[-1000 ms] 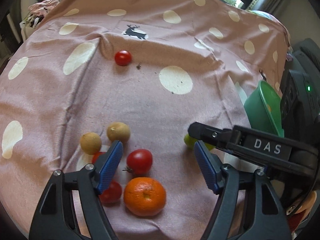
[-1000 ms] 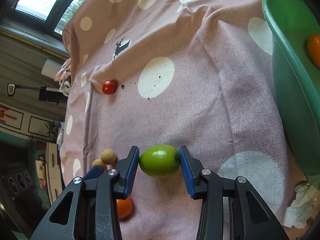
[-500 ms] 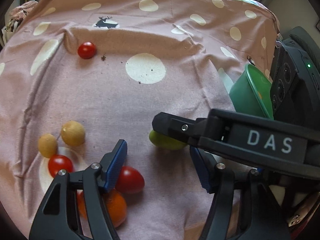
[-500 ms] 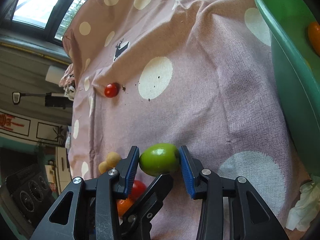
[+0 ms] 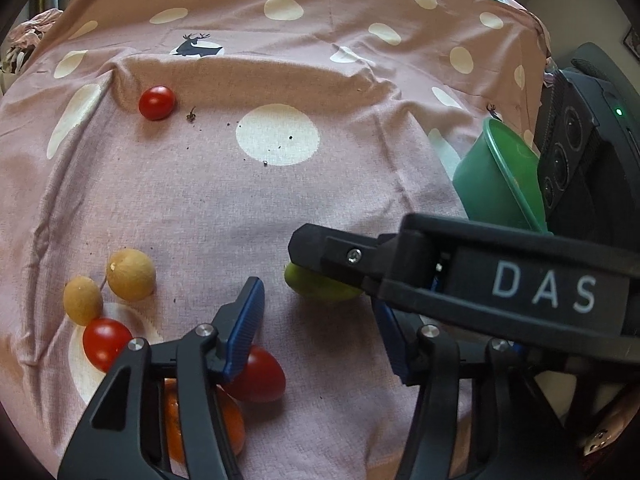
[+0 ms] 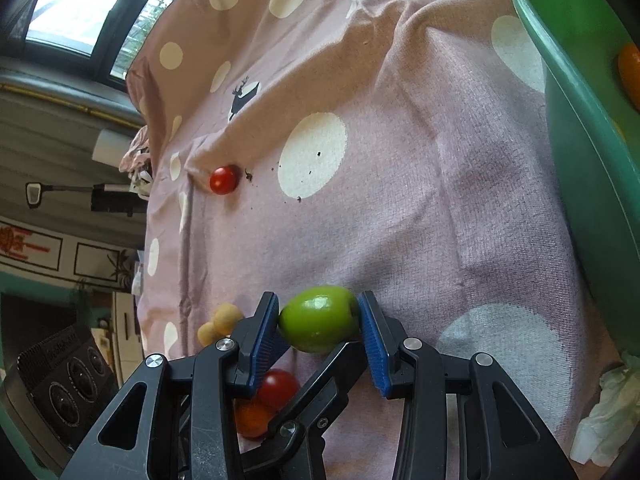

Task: Organize fruits
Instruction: 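Carry the green mango to the green bowl and lower it inside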

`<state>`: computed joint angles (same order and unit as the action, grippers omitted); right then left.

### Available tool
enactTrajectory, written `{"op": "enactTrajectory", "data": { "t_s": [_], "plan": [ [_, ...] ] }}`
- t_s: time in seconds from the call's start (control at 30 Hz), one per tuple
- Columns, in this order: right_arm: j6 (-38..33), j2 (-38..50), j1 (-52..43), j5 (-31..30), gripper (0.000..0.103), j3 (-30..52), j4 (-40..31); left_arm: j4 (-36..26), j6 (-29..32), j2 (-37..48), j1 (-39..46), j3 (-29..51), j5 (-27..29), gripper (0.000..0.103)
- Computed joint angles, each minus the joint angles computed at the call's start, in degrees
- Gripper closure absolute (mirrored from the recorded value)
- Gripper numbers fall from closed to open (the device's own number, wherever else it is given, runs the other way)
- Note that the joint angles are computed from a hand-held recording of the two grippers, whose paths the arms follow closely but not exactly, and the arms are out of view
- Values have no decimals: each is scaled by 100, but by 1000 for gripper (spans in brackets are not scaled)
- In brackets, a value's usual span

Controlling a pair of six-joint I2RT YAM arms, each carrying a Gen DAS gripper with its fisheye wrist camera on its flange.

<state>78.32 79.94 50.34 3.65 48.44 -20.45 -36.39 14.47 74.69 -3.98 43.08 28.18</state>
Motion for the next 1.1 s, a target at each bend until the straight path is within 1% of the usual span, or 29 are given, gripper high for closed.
{"op": "enactTrajectory", "data": {
  "t_s": [0.07, 0.1, 0.17, 0.33, 0.4, 0.53, 0.6, 0.77, 0.83, 0.9, 1.1],
  "plan": [
    [-8, -5, 5, 7, 60, 6, -15, -59, 57, 47, 57, 34, 109, 51],
    [-12, -10, -1, -2, 60, -3, -7, -94, 84, 63, 79, 48, 161, 54],
    [-21, -15, -18, -38, 60, -18, 25, -168, 122, 112, 131, 83, 285, 57],
    [-66, 16, -21, -38, 60, 15, -7, -233, 184, 173, 179, 129, 392, 59],
    [-72, 23, -13, -26, 60, 28, -23, -266, 216, 218, 203, 158, 449, 62],
    [-73, 18, -14, -44, 60, 16, 4, -367, 307, 271, 281, 206, 537, 62],
    [-83, -8, -14, -85, 60, -15, 42, -433, 330, 220, 304, 211, 464, 59],
    [-139, 72, 8, -143, 60, 63, 22, -505, 486, 53, 352, 176, 299, 58],
    [-168, 111, 24, -114, 60, 120, -41, -507, 499, 44, 376, 169, 251, 56],
    [-175, 126, 29, -93, 60, 146, -79, -479, 491, 1, 391, 150, 181, 51],
    [-213, 122, 29, -78, 60, 153, -114, -463, 462, 65, 451, 176, 220, 46]
  ]
}}
